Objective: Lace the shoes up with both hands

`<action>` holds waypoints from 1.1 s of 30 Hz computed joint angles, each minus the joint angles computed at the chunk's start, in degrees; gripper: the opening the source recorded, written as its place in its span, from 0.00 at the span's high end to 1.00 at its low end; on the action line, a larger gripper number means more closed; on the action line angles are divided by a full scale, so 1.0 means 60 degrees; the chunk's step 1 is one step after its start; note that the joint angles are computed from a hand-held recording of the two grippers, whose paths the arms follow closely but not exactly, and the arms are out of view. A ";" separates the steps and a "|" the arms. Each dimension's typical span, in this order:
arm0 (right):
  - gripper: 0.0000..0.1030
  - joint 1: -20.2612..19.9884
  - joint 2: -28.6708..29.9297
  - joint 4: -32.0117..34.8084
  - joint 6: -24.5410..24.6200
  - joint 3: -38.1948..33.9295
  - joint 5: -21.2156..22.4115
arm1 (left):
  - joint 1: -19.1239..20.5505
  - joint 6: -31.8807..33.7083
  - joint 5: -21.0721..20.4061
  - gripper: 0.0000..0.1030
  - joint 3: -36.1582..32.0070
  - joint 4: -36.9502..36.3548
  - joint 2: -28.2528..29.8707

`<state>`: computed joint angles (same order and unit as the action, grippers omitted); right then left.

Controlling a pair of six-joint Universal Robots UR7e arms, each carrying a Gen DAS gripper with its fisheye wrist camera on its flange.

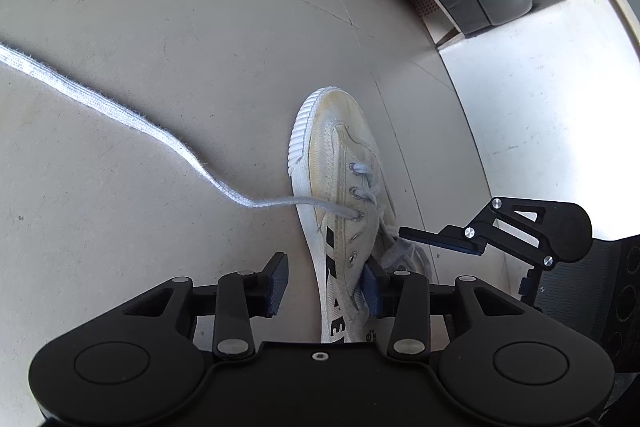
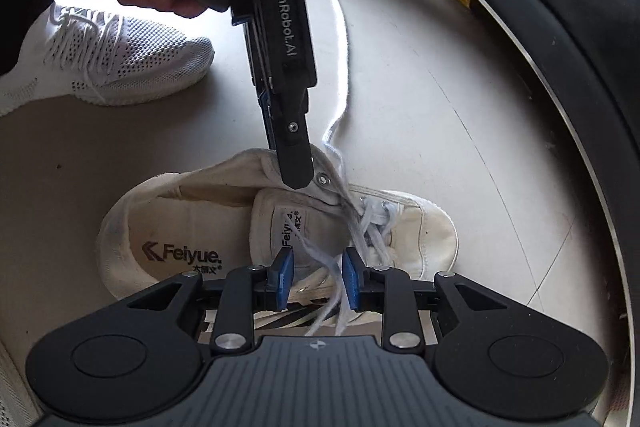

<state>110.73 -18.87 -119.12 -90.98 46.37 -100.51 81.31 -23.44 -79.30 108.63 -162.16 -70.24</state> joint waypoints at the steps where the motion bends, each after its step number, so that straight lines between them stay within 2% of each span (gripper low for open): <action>1: 0.72 0.0016 -0.0017 -0.0082 -0.0280 0.0097 -0.0017 | -0.0001 -0.0008 -0.0001 0.60 0.0012 0.0020 -0.0021; 4: 0.77 0.0027 -0.0145 -0.0289 -0.1091 0.0414 -0.0003 | -0.0013 -0.0032 0.0001 0.59 0.0069 0.0059 -0.0093; 5: 0.87 0.0015 -0.0182 -0.0350 -0.1086 0.0473 0.0084 | -0.0024 -0.0042 0.0023 0.59 0.0077 0.0055 -0.0100; 7: 0.95 -0.0051 -0.0328 -0.0692 -0.1077 0.0749 0.0436 | -0.0026 -0.0075 0.0028 0.58 -0.0008 0.0055 -0.0019; 10: 0.96 -0.0146 -0.0475 -0.1402 -0.0373 0.1173 0.0764 | 0.0038 -0.0035 -0.0018 0.58 -0.0058 0.0033 0.0034; 15: 0.96 -0.0276 -0.0827 -0.1849 0.0095 0.1912 0.1469 | 0.0142 0.0044 -0.0087 0.57 -0.0087 -0.0008 0.0076; 19: 0.96 -0.0211 -0.0804 -0.1704 0.0475 0.1975 0.1209 | 0.0214 0.0116 -0.0136 0.56 -0.0166 -0.0016 0.0164; 23: 0.96 -0.0211 -0.0929 -0.1999 0.0553 0.2243 0.1454 | 0.0266 0.0128 -0.0161 0.56 -0.0177 -0.0022 0.0177; 26: 0.96 -0.0154 -0.0864 -0.1972 0.0964 0.2137 0.1274 | 0.0316 0.0153 -0.0196 0.56 -0.0234 -0.0038 0.0247; 30: 0.95 -0.0124 -0.0851 -0.2033 0.0892 0.2249 0.1128 | 0.0395 0.0234 -0.0253 0.56 -0.0289 -0.0032 0.0301; 33: 0.95 -0.0106 -0.0897 -0.2022 0.0937 0.2382 0.1168 | 0.0629 0.0477 -0.0490 0.55 -0.0390 0.0457 0.0006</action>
<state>110.09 -24.25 -131.25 -85.36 60.66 -93.50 85.08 -20.58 -82.24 106.29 -159.42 -70.20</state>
